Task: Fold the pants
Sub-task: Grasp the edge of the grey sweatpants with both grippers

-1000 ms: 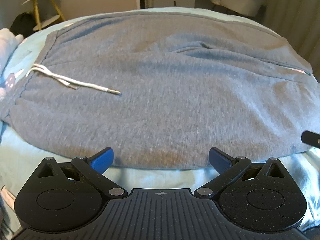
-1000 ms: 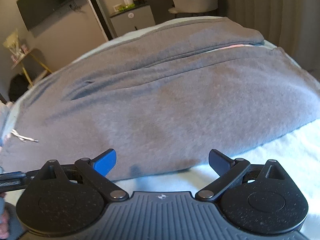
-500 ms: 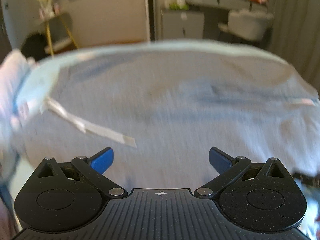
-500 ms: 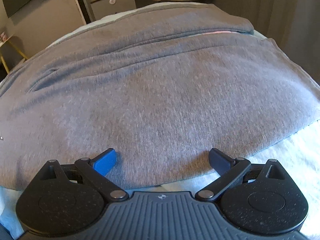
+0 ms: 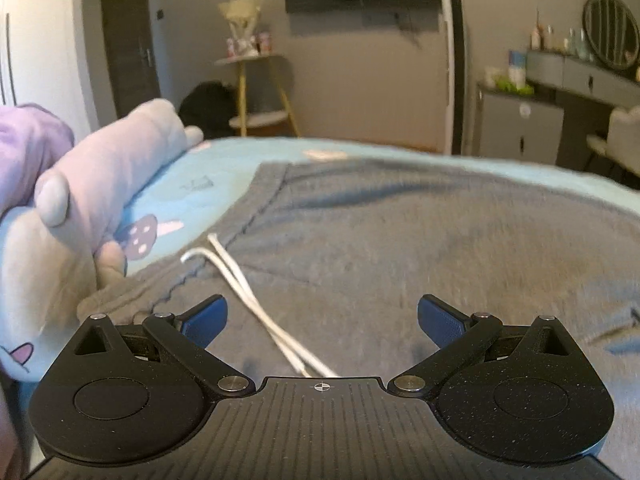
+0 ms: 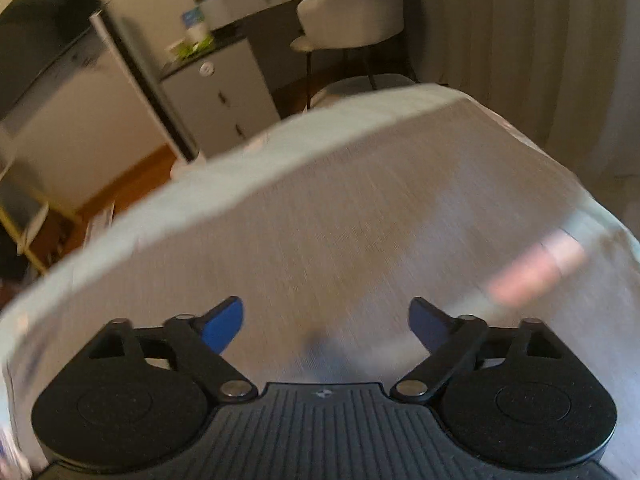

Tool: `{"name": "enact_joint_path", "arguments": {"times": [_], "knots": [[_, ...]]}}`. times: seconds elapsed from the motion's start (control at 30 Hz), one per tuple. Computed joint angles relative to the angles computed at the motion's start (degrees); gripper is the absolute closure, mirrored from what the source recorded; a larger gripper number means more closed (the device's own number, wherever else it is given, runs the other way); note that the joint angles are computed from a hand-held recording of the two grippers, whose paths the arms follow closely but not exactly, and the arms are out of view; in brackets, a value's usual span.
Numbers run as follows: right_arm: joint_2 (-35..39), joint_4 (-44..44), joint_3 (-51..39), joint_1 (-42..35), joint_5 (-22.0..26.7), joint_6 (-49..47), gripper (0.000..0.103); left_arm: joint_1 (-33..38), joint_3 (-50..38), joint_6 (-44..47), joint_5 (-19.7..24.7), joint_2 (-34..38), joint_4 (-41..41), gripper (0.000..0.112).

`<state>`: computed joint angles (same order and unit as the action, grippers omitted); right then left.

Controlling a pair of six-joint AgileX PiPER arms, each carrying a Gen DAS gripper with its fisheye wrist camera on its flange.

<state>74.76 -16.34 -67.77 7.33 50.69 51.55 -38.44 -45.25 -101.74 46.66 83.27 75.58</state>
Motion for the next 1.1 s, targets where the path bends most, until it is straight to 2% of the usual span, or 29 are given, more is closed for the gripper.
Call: {"name": "enact_joint_path", "arguments": {"times": [0.07, 0.1, 0.17, 0.23, 0.4, 0.47, 0.53, 0.57, 0.6, 0.67, 0.73, 0.83, 0.93, 1.03, 1.07, 1.1], "knots": [[8.8, -2.1, -7.1, -1.7, -1.8, 0.6, 0.033, -0.6, 1.5, -6.4, 1.5, 0.9, 5.4, 0.009], [13.1, -3.0, -10.9, -2.5, -1.6, 1.0, 0.037, -0.9, 2.5, -9.2, 2.0, 1.2, 8.0, 0.009], [21.1, -3.6, -18.7, -4.5, -1.1, 3.2, 0.055, -0.7, 3.1, -12.7, 1.7, 2.3, 11.7, 0.009], [26.9, -2.3, -24.5, -6.7, -0.8, 6.1, 0.061, -0.4, 3.5, -14.3, 1.1, 3.3, 14.2, 0.009], [36.7, -8.2, -33.3, -9.1, 0.5, 16.1, 0.062, 1.2, 4.0, -16.3, -1.8, 5.7, 18.4, 0.009], [41.2, -9.6, -39.3, -9.3, 5.1, 16.8, 0.062, 2.7, 2.1, -11.1, -4.9, 6.9, 13.7, 0.009], [43.8, -9.1, -42.4, -10.0, 6.7, 15.9, 0.062, 4.1, -0.3, -5.9, -6.5, 8.6, 7.9, 0.009], [45.6, -10.0, -44.8, -9.9, 9.5, 16.2, 0.063, 4.5, -0.6, -5.4, -6.5, 9.2, 7.0, 0.009], [46.2, -10.8, -44.9, -9.9, 10.2, 16.7, 0.065, 4.7, -0.7, -5.8, -6.3, 9.5, 6.9, 0.009], [44.4, -11.8, -40.5, -10.2, 7.6, 18.1, 0.086, 5.4, -0.5, -6.9, -7.3, 9.6, 6.8, 0.009], [41.5, -12.5, -35.2, -10.8, 3.0, 17.7, 0.098, 5.6, 0.2, -9.1, -7.8, 9.8, 8.0, 0.009], [32.1, -18.0, -19.8, -10.6, -9.0, 21.7, 0.1, 5.7, 0.6, -9.6, -8.0, 9.4, 8.1, 0.009], [17.8, -21.5, -2.7, -11.5, -19.5, 27.3, 0.101, 5.5, 0.6, -8.7, -7.6, 9.3, 7.3, 0.009], [0.6, -30.1, 14.5, -8.0, -20.5, 38.2, 0.101, 5.7, -1.8, -0.9, -7.1, 9.1, 1.7, 0.009], [-5.2, -32.6, 19.9, -5.9, -19.6, 40.8, 0.101, 5.6, -2.9, 2.4, -6.3, 8.9, -0.8, 0.009], [-10.9, -33.6, 24.8, -2.5, -16.4, 43.0, 0.101, 5.3, -3.6, 4.0, -5.5, 8.2, -2.2, 0.009]]}}
